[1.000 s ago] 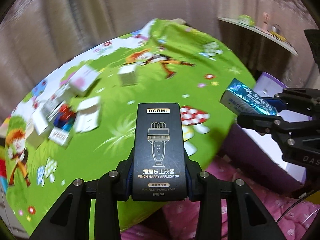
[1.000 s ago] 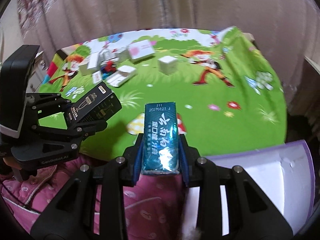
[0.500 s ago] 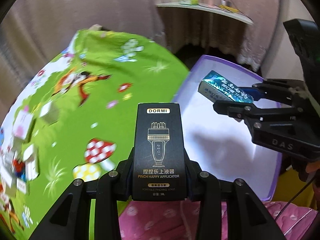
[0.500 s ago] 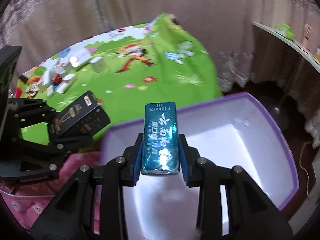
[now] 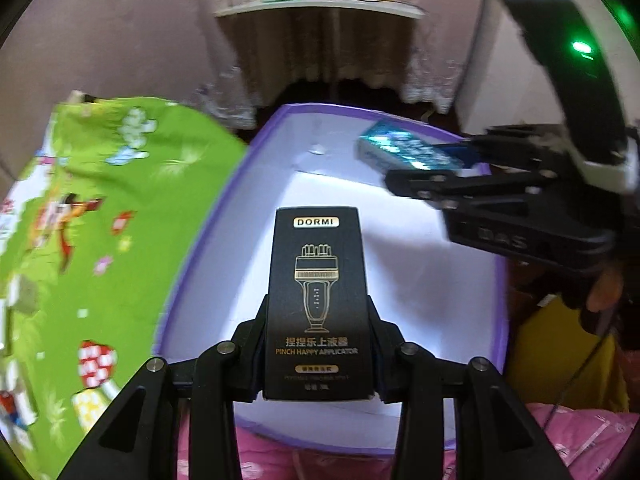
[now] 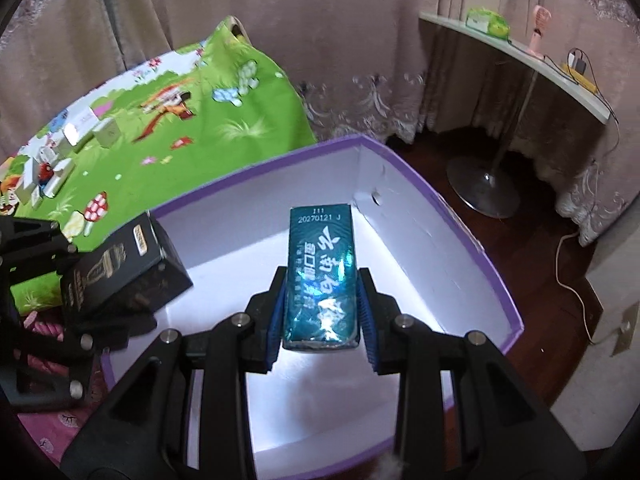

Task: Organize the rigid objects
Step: 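Open both grippers to drop the boxes into the storage box, then grasp the white DING ZHI DENTAL box with the left gripper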

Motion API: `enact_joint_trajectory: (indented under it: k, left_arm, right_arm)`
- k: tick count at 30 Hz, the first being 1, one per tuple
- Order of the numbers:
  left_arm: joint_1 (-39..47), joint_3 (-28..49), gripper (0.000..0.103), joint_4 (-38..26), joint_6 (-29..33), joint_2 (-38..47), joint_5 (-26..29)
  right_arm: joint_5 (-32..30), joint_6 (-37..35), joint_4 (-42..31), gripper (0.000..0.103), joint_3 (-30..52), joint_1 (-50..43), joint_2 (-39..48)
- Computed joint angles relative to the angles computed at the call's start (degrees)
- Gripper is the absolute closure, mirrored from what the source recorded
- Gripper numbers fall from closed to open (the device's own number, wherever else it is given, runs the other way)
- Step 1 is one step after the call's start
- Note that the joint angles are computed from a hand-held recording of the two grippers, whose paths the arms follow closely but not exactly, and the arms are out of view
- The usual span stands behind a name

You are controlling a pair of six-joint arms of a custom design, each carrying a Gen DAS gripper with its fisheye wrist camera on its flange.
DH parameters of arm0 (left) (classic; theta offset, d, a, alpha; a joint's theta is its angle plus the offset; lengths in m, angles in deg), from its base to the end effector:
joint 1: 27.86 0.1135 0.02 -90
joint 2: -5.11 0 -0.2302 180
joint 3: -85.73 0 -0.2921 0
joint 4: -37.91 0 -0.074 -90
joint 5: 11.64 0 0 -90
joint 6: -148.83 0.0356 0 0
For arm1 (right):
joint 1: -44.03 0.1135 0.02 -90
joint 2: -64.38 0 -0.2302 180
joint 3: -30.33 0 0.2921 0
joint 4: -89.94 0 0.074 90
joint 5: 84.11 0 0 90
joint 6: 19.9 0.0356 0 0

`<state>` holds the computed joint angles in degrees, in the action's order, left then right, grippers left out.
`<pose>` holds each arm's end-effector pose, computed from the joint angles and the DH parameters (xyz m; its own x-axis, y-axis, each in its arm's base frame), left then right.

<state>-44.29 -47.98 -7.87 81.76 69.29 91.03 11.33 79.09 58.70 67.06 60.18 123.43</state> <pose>0.2337 -0.0771 0.1335 -0.6479 0.5873 -0.4851 0.6750 0.7378 -0.0082 0.2284 0.0626 0.1119 -0.7981 -0.0692 -0.5986 -0.0993 0.9949 0.0175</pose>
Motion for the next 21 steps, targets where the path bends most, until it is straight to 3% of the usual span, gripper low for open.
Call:
enact_joint_trajectory:
  k: [1, 3, 4, 7, 11, 16, 18, 21]
  left_arm:
    - [0.4, 0.7, 0.046, -0.9, 0.7, 1.1, 1.6]
    - [2.7, 0.5, 0.043, -2.0, 1.7, 0.6, 5.1]
    - [4.2, -0.2, 0.041, -2.2, 2.2, -0.7, 6.1]
    - [11.5, -2.3, 0.035, -1.9, 5.3, -5.5, 7.5]
    - [27.6, -3.9, 0.03, 1.0, 10.5, -7.9, 6.5]
    - [53.7, 0.9, 0.027, 5.8, 15.6, 3.6, 10.9]
    - [61.0, 5.2, 0.025, 10.3, 14.9, 12.7, 10.0]
    - [69.0, 14.3, 0.025, 15.1, 8.7, 26.9, 6.5]
  right_arm:
    - [0.8, 0.2, -0.4, 0.065, 0.3, 0.0, 0.3]
    - [4.1, 0.6, -1.2, 0.046, 1.5, 0.7, 1.9]
    - [5.3, 0.6, -1.2, 0.042, 2.1, 1.2, 2.6]
    - [7.5, 1.4, -0.4, 0.041, 4.2, 3.9, 3.2]
    - [6.6, 0.5, 0.6, 0.037, 10.8, 10.4, 9.0]
    - [3.3, -2.4, 1.8, 0.034, 25.8, 21.4, 26.0]
    - [0.7, -2.5, 0.6, 0.034, 35.3, 24.1, 35.8]
    - [-0.2, -0.3, -2.0, 0.034, 48.4, 27.4, 48.4]
